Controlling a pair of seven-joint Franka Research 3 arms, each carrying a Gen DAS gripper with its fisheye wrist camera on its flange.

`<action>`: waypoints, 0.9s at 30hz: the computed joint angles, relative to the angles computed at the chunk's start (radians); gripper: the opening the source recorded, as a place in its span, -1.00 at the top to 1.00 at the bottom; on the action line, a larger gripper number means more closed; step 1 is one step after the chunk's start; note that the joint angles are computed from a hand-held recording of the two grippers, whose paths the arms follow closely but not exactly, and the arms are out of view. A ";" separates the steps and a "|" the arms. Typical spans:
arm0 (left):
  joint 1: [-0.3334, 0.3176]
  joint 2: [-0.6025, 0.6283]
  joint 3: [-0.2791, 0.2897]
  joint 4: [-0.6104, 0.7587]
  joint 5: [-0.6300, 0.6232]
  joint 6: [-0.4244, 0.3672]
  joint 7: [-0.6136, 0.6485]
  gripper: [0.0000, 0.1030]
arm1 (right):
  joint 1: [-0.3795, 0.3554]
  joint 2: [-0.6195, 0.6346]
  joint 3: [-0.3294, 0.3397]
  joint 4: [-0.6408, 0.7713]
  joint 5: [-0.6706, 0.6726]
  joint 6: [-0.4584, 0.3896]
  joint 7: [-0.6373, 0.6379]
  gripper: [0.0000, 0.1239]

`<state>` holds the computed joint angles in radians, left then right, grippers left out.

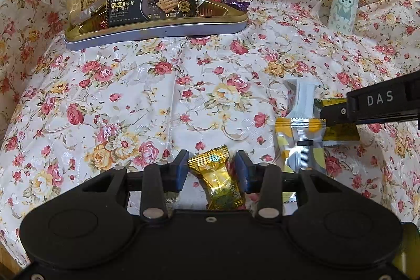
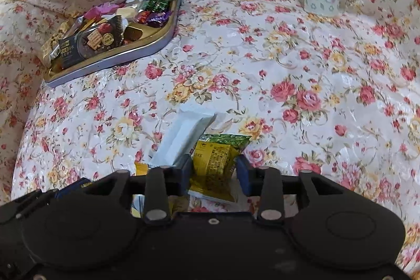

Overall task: Organize snacks
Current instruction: 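Grasp the yellow-green packet with the right tool while the left grasps the gold candy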

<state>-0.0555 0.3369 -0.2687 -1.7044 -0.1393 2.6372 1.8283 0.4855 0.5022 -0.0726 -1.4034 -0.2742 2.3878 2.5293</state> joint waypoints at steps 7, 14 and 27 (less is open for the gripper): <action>0.000 0.001 0.000 0.002 0.003 -0.003 0.002 0.03 | 0.006 -0.071 -0.016 -0.109 -0.062 0.071 0.006 0.59; -0.010 0.008 0.007 0.019 0.026 -0.018 -0.020 0.03 | 0.006 -0.112 -0.009 -0.162 -0.126 0.045 0.041 0.60; 0.043 -0.032 0.000 0.038 -0.091 -0.032 -0.023 0.04 | 0.005 -0.205 0.003 -0.305 -0.230 0.161 0.141 0.62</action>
<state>-0.0129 0.3051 -0.2688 -1.6666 -0.2304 2.6053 1.8053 0.4907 0.2975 -0.0697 -1.7085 -0.5044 2.5489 2.6698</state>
